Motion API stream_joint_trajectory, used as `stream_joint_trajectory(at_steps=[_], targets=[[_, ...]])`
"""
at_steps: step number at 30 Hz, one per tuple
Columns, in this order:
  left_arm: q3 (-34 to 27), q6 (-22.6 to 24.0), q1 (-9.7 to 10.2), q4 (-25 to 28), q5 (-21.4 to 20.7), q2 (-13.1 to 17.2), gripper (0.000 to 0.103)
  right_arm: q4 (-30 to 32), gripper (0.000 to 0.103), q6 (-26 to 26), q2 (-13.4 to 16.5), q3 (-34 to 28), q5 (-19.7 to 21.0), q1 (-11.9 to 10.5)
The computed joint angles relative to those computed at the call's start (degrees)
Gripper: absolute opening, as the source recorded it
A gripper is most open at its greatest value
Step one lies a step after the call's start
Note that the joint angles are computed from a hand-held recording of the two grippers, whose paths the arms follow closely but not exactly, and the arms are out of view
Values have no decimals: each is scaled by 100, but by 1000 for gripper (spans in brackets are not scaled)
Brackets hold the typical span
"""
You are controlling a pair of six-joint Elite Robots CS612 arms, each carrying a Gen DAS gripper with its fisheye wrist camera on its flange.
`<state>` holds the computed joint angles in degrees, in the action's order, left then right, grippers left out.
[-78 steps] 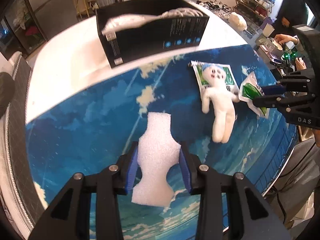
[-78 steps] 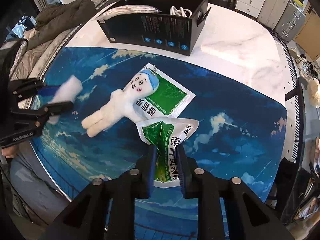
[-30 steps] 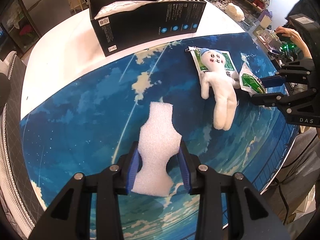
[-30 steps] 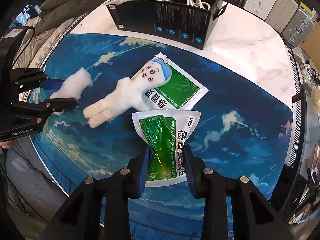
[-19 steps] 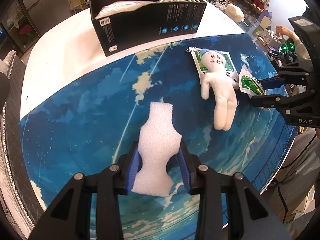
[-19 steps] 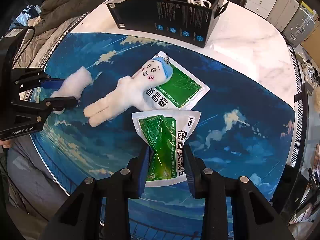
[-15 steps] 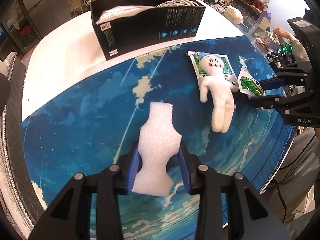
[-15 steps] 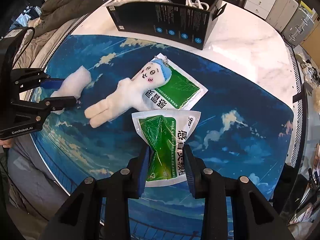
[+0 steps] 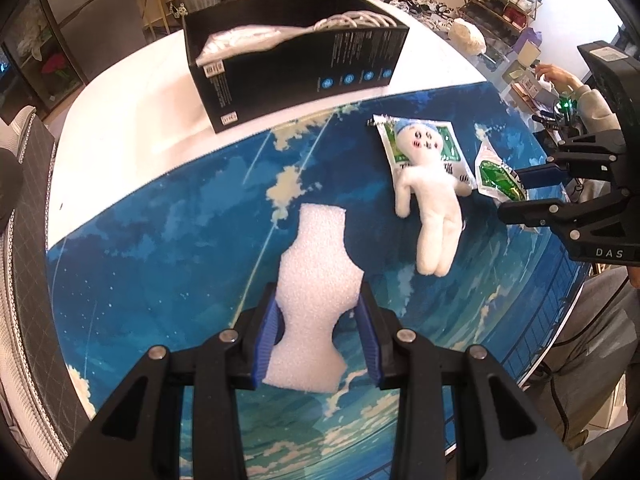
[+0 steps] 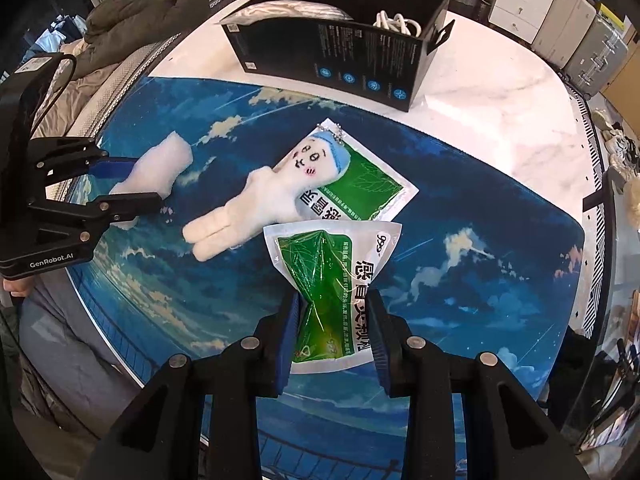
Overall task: Organize soft objects
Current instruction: 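Hold the green packet raised with the right tool while the left holds the foam piece, then carry the foam piece and green packet over the black box and open both tools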
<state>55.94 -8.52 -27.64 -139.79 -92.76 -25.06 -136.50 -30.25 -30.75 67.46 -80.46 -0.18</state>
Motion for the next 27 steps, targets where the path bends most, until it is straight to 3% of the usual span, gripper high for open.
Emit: stream_joint_trajectory(at_steps=[9, 15, 19, 22, 25, 27], targets=[[82, 75, -20, -549, 72, -146, 36, -409, 33, 87, -157, 127, 327, 13], [-25, 132, -64, -1749, 693, -143, 36, -1676, 33, 473, -245, 174, 1124, -2], [-490, 0, -14, -2227, 1015, 125, 36, -2517, 33, 965, -45, -126, 1558, 1], [-1039, 15, 53, -2616, 1245, 484, 36, -2682, 33, 1322, 202, -565, 1687, 21], [-1844, -73, 137, -2249, 1340, 922, 36, -2526, 33, 1471, 534, -1191, 1513, 102], [-2642, -202, 199, -1523, 1316, 1318, 36, -2245, 33, 1478, 745, -1587, 1212, 186]])
